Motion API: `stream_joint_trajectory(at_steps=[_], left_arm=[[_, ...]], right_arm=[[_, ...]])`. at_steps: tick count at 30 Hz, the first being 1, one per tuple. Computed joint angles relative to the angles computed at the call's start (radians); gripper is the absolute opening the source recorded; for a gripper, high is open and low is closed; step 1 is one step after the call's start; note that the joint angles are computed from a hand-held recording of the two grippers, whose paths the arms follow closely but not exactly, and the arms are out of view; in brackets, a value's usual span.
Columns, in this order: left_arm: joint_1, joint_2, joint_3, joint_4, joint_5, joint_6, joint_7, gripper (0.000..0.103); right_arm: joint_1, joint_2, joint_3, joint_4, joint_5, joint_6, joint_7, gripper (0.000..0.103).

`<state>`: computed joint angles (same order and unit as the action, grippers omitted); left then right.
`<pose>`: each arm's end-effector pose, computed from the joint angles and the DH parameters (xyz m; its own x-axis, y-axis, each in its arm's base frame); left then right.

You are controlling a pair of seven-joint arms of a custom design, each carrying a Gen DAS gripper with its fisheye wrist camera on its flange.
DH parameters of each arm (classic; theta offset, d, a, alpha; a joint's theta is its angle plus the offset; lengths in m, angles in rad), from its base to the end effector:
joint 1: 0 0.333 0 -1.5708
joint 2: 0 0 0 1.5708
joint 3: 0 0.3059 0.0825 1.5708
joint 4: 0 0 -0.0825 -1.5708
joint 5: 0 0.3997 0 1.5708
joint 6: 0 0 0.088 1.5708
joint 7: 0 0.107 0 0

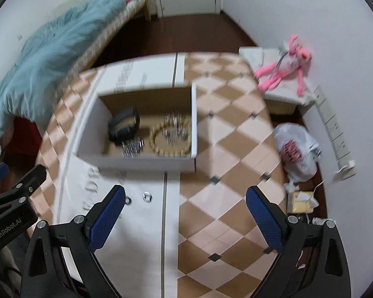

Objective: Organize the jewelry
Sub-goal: 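Grasp a small black ring with right tool while left tool grasps the other black ring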

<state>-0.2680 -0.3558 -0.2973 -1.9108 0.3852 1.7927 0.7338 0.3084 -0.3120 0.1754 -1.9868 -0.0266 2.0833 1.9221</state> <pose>0.4131 -0.2530 0.6549 0.2706 -0.9479 -0.1682 -0.8629 -0.1613 -0.4789 0.4516 0.2486 0.6241 0.1549 -0.9861 -0.0597 -0.9108 -0.1191 -0.3953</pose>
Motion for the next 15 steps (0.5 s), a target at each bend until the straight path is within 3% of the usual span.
stream_joint_trajectory(at_steps=[2, 4, 11, 15], left_arm=[[-0.001, 0.0, 0.001, -0.033, -0.01, -0.023, -0.004, 0.1], [-0.002, 0.002, 0.005, -0.055, -0.021, -0.043, -0.01, 0.1], [-0.006, -0.004, 0.024, -0.118, -0.067, -0.053, -0.009, 0.1], [-0.007, -0.004, 0.033, -0.129, -0.089, -0.044, 0.005, 0.1]], right_arm=[[0.012, 0.012, -0.002, -0.039, 0.027, 0.025, -0.014, 0.097], [0.021, 0.028, -0.002, -0.058, 0.046, 0.043, -0.024, 0.081], [0.057, 0.092, 0.003, -0.081, 0.072, 0.102, -0.049, 0.061], [0.07, 0.104, 0.016, -0.089, 0.022, 0.129, -0.036, 0.04]])
